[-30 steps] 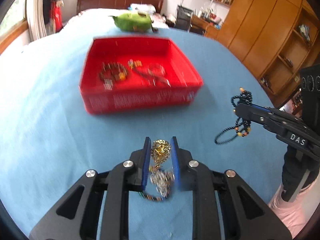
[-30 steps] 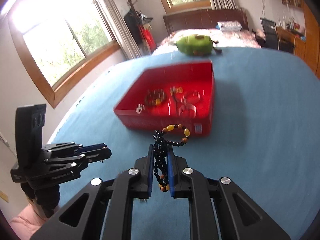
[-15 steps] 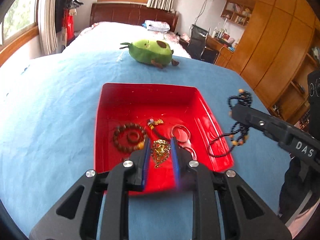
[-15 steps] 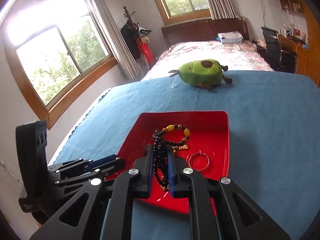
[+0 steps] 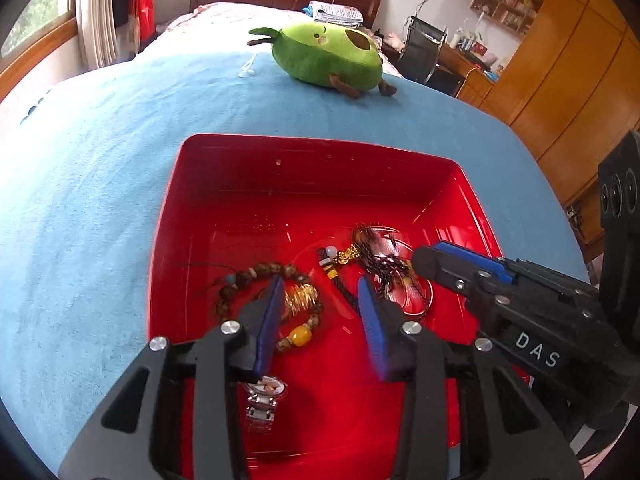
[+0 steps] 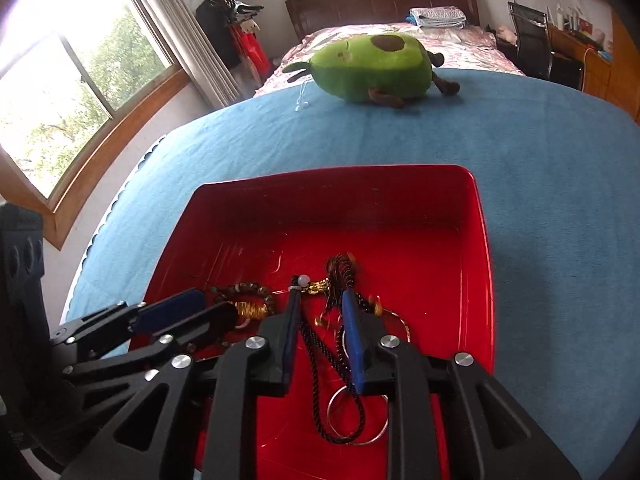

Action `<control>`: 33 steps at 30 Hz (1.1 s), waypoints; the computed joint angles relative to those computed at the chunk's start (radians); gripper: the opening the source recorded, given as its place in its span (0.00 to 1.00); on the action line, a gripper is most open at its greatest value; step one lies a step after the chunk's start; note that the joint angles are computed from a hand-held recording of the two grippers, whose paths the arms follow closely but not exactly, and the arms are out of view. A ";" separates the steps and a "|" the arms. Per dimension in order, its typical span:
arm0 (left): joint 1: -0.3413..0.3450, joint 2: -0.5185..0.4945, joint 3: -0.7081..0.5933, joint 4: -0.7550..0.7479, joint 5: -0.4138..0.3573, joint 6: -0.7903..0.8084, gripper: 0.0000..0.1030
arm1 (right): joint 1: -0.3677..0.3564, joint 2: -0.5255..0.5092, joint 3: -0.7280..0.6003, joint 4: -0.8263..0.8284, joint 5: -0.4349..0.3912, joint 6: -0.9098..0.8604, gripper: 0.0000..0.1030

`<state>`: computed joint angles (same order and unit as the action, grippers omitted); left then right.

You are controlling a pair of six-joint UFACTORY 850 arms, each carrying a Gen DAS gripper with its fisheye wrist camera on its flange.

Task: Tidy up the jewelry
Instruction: 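Open the left tool to drop the pendant while the right tool drops the necklace, then move the right tool to the multicolour bead bracelet tangled with the silver chain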

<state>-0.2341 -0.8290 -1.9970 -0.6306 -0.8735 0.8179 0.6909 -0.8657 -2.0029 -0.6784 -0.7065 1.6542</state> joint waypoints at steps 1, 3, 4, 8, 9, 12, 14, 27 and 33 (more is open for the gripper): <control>0.002 0.000 0.000 -0.004 -0.002 0.000 0.37 | 0.004 0.010 0.016 -0.012 0.007 0.017 0.22; 0.011 0.024 0.027 -0.020 0.003 0.010 0.37 | 0.010 0.033 0.051 -0.036 0.025 0.053 0.22; 0.014 0.043 0.048 -0.026 0.013 0.019 0.37 | 0.016 0.042 0.062 -0.050 0.025 0.066 0.22; 0.031 0.115 0.133 -0.056 0.041 0.064 0.37 | 0.052 0.082 0.097 -0.104 0.001 0.105 0.22; 0.037 0.146 0.175 -0.068 0.061 0.087 0.41 | 0.066 0.099 0.116 -0.127 0.000 0.127 0.22; 0.053 0.225 0.287 -0.099 0.119 0.147 0.51 | 0.092 0.128 0.149 -0.158 -0.002 0.162 0.22; 0.065 0.269 0.354 -0.120 0.147 0.191 0.57 | 0.117 0.138 0.158 -0.166 -0.026 0.171 0.22; 0.189 0.531 0.747 -0.332 0.274 0.549 0.83 | 0.245 0.152 0.214 -0.177 -0.060 0.237 0.22; 0.238 0.595 0.843 -0.392 0.258 0.651 0.89 | 0.289 0.144 0.233 -0.187 -0.041 0.286 0.30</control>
